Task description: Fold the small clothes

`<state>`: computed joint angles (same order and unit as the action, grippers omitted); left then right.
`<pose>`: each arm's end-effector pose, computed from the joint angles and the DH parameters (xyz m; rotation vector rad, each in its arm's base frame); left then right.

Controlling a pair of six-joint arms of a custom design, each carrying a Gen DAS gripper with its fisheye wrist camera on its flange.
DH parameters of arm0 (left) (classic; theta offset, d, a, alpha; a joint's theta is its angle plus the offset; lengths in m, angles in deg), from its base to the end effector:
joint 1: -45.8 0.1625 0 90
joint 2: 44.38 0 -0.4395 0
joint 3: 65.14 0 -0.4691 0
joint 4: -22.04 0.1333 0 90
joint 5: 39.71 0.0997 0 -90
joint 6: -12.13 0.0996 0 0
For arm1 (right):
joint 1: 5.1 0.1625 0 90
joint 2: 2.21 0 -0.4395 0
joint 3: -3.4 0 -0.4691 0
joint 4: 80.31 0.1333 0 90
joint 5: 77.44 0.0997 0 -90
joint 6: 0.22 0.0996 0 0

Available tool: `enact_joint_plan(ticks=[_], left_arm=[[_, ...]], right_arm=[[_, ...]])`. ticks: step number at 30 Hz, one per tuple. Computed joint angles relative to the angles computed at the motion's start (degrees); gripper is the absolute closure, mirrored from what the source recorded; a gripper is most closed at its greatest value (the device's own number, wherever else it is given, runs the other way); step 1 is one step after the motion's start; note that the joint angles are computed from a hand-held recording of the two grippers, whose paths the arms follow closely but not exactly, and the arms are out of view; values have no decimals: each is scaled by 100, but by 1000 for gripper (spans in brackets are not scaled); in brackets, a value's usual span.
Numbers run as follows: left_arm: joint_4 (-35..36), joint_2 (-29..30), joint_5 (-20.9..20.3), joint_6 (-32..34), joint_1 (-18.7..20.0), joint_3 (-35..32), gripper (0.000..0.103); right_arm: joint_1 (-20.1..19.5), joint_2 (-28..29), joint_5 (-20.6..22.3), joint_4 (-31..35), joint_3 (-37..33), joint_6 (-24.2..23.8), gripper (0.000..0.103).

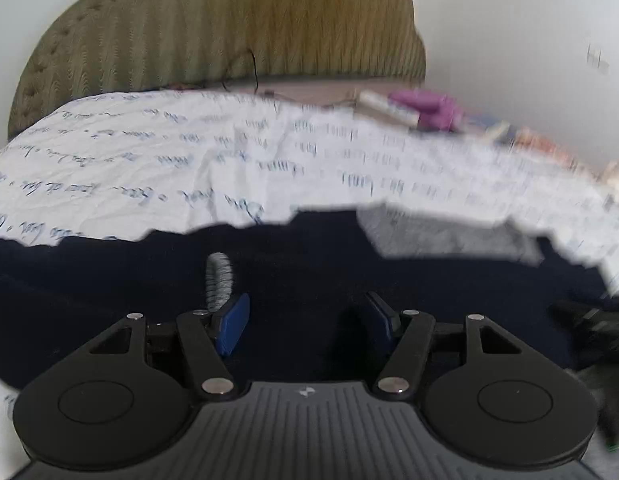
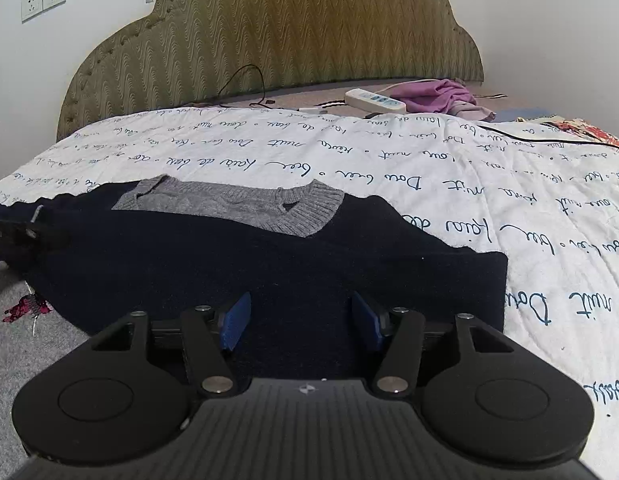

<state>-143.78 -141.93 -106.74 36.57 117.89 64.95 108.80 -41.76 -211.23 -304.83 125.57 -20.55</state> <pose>0.0183 -0.5032 0.3475 0.7263 2.4415 -0.9763 0.2684 -0.4468 0.0112 0.4277 -2.1903 1.0928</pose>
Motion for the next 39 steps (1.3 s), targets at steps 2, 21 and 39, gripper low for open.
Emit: enact_joint_plan(ticks=[2, 21, 39], left_arm=[[-317, -328, -509, -197, 249, 12, 39], [-1313, 246, -773, -4404, 2621, -1996, 19], [-2430, 444, 287, -1844, 1832, -1779, 100]], right_arm=[[-18, -38, 75, 6, 31, 55, 40], [-10, -68, 190, 56, 55, 119, 26], [-62, -130, 408, 99, 118, 246, 19]])
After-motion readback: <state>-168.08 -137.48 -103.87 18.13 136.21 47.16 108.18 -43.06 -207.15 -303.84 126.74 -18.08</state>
